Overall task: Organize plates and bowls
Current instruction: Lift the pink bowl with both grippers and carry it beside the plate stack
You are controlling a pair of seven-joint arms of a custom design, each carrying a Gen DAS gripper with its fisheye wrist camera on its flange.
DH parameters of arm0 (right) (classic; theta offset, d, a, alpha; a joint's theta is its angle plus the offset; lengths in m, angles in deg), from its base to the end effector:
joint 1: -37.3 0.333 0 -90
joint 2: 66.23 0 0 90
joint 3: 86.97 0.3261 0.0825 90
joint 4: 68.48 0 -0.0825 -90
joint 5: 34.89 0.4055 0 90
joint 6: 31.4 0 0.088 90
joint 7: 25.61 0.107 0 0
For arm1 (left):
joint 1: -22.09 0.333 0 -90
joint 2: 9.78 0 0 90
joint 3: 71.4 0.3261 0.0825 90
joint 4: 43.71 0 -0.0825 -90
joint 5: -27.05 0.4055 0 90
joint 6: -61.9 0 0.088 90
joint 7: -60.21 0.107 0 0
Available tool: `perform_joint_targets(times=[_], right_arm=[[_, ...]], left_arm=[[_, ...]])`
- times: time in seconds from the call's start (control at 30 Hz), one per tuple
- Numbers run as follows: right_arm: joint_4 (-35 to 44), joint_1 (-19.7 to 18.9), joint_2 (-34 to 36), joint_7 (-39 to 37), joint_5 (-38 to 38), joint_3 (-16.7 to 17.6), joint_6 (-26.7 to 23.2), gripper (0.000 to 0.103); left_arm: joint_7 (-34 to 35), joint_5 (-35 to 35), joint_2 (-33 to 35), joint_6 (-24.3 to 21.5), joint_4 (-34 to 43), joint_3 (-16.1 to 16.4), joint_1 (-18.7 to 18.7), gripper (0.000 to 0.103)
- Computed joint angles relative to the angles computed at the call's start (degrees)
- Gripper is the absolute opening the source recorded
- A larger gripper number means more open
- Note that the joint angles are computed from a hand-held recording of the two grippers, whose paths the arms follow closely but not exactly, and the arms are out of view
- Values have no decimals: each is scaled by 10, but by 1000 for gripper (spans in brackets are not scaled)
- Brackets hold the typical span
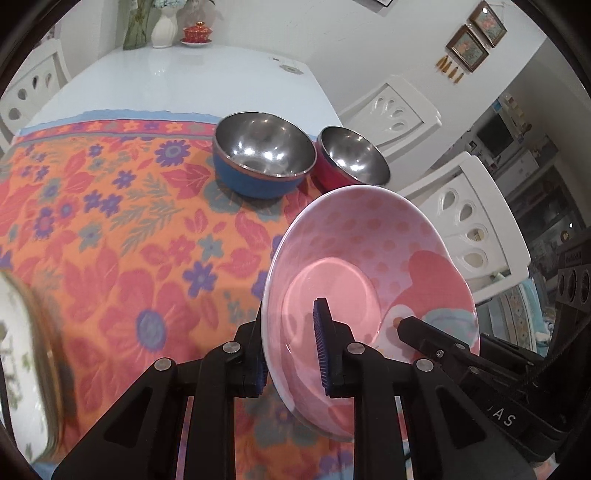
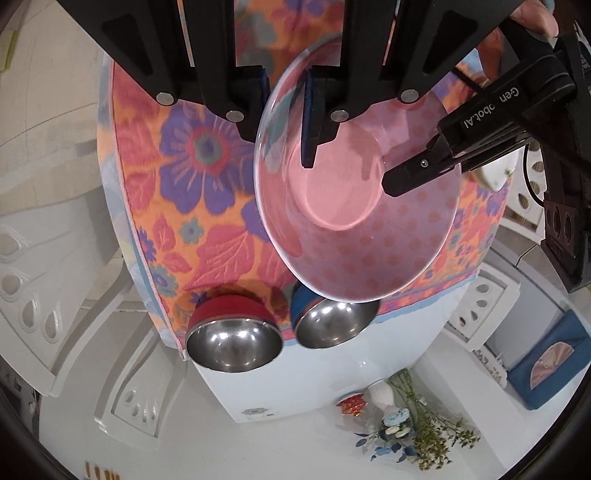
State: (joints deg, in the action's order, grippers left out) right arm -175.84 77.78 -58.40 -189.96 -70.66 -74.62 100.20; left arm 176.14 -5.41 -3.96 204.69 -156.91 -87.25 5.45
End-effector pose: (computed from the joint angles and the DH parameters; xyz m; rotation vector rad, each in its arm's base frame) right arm 0.4035 0.5024 0.4744 -1.2469 2.2938 -0.3330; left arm 0.5375 -0.3335 0.4636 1.3318 -2.6106 0.9106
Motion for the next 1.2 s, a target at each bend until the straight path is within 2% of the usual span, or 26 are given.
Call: perform_joint_targets(times=[0.13,0.27,0.47,0.57,0.9,1.2], right_arm=[[13,9,7,-6,24,9,-2,13],[16,16,22,-16,53,12,20,14],[35,26,49,-49,82,9,25,14],[42,30,61,-61,96,8,28,14],[30,31,73,-78,125,-1,58,14],[15,25,70,-91,140,-3,87,14]], left_arm=[[7,10,-41,3,-41,6,2,18],[0,30,-67,2,-77,13,2,18],[-8,36,-76,-19,-106,22,9,18],[-16,43,-85,-6,-125,21,9,18],[-34,78,-68,-13,-131,21,10,18],[-34,79,-61,-25,-127,22,13,18]])
